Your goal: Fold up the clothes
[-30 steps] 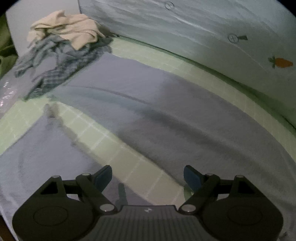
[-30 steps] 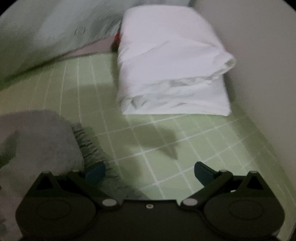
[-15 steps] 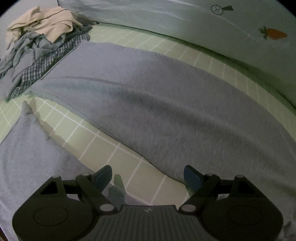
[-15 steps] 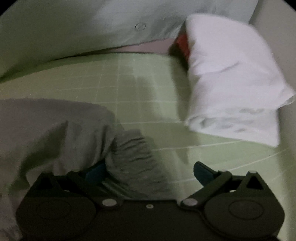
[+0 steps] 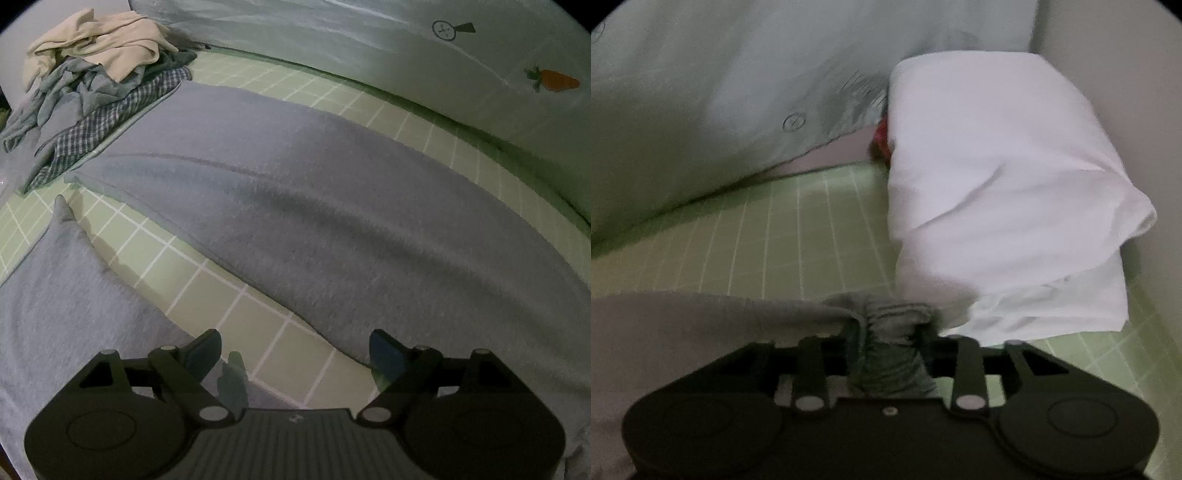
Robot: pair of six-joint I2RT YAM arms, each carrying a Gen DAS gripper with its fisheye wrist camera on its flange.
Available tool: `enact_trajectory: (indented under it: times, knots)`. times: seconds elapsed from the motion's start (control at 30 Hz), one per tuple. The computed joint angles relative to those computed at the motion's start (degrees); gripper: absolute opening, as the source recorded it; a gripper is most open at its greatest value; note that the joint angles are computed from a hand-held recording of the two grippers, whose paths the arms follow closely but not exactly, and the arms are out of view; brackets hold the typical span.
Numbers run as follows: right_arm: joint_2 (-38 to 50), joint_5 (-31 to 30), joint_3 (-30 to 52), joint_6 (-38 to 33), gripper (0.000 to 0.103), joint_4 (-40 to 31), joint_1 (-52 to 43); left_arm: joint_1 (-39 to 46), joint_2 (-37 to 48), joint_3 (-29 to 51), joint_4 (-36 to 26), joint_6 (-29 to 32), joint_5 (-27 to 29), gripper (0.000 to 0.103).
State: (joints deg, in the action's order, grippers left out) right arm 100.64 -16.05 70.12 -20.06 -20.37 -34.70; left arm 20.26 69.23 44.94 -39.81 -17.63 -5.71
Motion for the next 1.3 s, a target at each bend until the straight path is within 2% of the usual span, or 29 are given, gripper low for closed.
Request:
enact_trajectory:
  times: [0.07,0.1,0.13,0.17,0.3,0.4,0.6,0.77,0.87,1.0,1.17,1.3]
  knots:
    - [-3.4,0.7,-3.6,-1.8,0.066,1.7,0.1,0.2,-1.3,-0.2,-0.1,-0.1,0.2,0.088]
    - [-5.9,1.6,-6.2,-1.7,0.083,3.3,-0.1,0.4,-2.0,-0.4,-0.2,0.0,0.3,0.088]
    - [-8.5,2.4,-8.7,-1.2,0.088,4.5,-0.6,0.5,-2.6,-0.6,-0.3,0.0,0.5,0.088]
    - [-10.8,2.9,-10.8,-0.4,0.088,5.3,-1.3,0.8,-3.3,-0.7,-0.6,0.1,0.7,0.088]
    - [-20.6,2.1,-17.4,4.4,0.097,2.3,-8.7,2.7,-7.4,-1.4,-2.5,1.1,2.6,0.088]
    - [-25.8,-3.2,-21.3,3.8,0.097,-3.7,-18.5,4.6,-11.6,-2.5,-4.7,2.9,4.2,0.088]
    - [-28.4,-10.5,-24.2,-4.5,0.096,-16.5,-36.8,12.8,-21.6,-5.9,-11.7,10.3,9.3,0.088]
    - [-29.1,-15.5,-25.9,-10.4,0.096,-25.8,-44.8,28.1,-26.7,-7.2,-19.4,24.6,16.7,0.088]
    - [-30.2,-17.2,-27.2,-13.2,0.096,-31.4,-48.1,39.2,-25.9,-6.3,-22.7,35.1,21.0,0.088]
    - [-29.5,-20.3,-27.9,-16.1,0.096,-38.6,-51.3,51.8,-20.8,-3.7,-25.4,46.0,26.5,0.088]
    - [-30.8,-22.2,-29.2,-22.1,0.096,-49.1,-56.0,60.0,-15.8,-1.2,-25.8,53.9,29.0,0.088]
    - [-29.6,-21.7,-29.7,-26.6,0.096,-57.9,-61.7,63.9,-11.2,0.7,-25.3,56.9,30.3,0.088]
